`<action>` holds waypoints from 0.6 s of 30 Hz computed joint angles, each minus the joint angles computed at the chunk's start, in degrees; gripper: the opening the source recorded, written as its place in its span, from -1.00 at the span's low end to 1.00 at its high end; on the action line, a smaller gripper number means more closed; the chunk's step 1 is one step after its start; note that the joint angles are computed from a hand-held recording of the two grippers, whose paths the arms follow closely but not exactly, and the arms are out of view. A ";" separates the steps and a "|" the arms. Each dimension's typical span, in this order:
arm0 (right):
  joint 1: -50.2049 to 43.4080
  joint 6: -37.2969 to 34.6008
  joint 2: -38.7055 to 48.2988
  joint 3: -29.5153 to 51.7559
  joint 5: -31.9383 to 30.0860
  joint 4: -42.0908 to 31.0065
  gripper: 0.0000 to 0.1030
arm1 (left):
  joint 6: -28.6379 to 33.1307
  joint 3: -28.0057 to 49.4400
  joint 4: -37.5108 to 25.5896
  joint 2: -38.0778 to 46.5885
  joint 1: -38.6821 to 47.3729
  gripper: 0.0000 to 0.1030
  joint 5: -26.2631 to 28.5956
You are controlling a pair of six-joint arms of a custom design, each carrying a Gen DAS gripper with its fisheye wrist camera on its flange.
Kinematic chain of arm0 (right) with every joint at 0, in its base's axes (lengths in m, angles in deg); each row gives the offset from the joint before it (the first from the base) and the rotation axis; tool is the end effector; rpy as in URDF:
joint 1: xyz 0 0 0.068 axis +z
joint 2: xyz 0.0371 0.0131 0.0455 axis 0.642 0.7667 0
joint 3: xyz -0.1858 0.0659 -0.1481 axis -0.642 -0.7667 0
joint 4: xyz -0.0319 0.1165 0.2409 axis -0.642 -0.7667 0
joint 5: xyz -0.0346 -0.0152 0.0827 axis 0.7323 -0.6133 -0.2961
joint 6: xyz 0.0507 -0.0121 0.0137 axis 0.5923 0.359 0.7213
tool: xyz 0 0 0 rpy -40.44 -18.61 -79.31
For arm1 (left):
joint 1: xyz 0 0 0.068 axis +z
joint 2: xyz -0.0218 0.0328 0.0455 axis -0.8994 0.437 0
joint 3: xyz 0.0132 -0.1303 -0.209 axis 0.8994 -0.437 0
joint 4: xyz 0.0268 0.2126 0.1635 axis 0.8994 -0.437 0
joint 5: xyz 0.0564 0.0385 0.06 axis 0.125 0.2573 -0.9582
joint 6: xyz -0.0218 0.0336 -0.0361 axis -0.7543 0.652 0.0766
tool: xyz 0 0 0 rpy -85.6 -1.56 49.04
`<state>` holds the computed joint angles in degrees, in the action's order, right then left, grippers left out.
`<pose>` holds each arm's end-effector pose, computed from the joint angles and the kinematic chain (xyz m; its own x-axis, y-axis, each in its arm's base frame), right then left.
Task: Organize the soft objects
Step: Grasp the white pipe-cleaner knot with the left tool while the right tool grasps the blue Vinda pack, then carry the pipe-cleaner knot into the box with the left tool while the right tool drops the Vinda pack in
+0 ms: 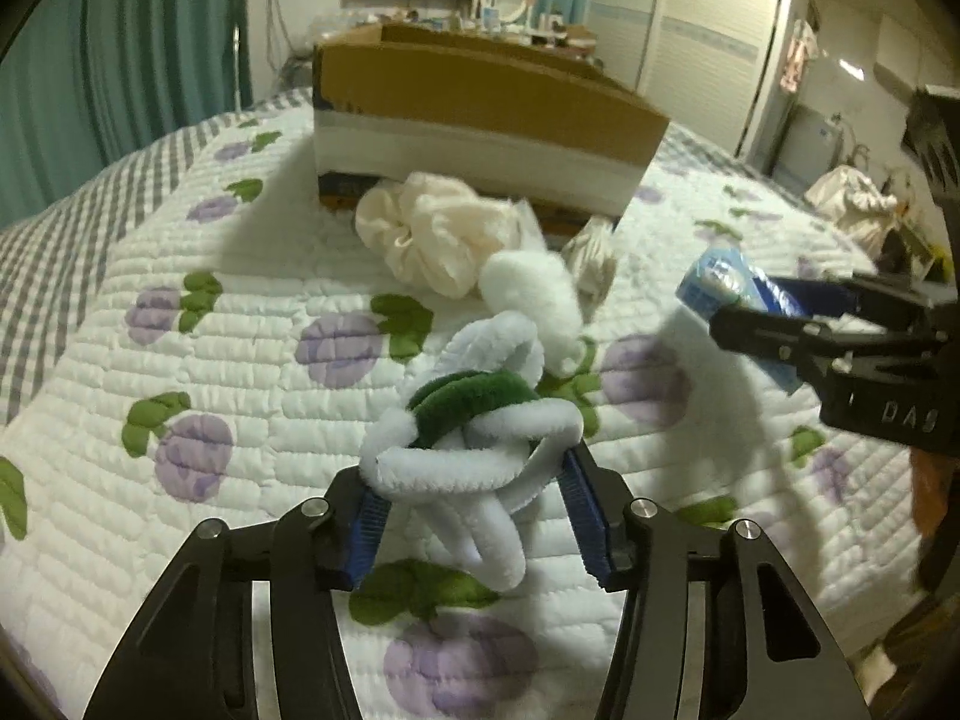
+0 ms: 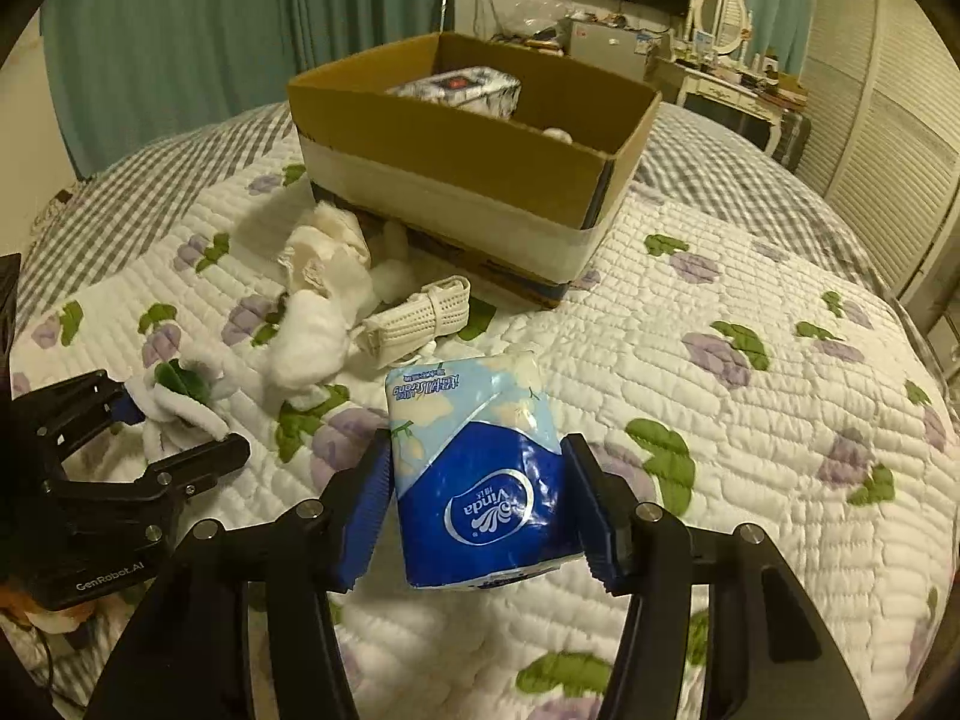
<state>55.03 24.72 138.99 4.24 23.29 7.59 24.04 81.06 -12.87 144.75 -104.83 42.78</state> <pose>0.3507 0.1057 0.1596 -0.4961 -0.5975 -0.6300 -0.7384 0.6720 -0.0558 0.2237 -0.1680 0.1488 -0.6871 -0.2870 -0.6675 -0.2912 0.9505 -0.1089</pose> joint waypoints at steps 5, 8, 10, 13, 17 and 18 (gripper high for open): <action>0.38 3.40 -5.99 -2.22 0.28 0.03 0.07 | 0.01 2.46 -4.73 -4.74 -2.06 0.01 -3.30; 0.73 5.95 -8.74 -1.50 -0.39 -0.28 0.07 | 1.61 4.51 -6.94 -7.50 -1.96 0.01 -4.38; 1.11 7.78 -9.84 -0.30 -0.96 -0.50 0.07 | 3.31 6.36 -8.41 -8.44 -1.58 0.01 -5.54; 1.90 9.81 -10.25 2.95 -1.12 -1.16 0.07 | 7.64 9.21 -9.27 -9.79 0.11 0.01 -6.17; 3.66 11.89 -8.43 9.78 -0.89 -2.26 0.07 | 16.00 13.81 -8.10 -9.79 5.35 0.01 -4.72; 4.21 12.46 -7.56 12.00 -0.62 -2.39 0.07 | 17.75 14.87 -7.66 -9.46 6.75 0.01 -4.21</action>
<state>59.24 37.18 131.43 16.24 22.66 5.20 41.80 95.93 -20.53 135.29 -98.08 38.57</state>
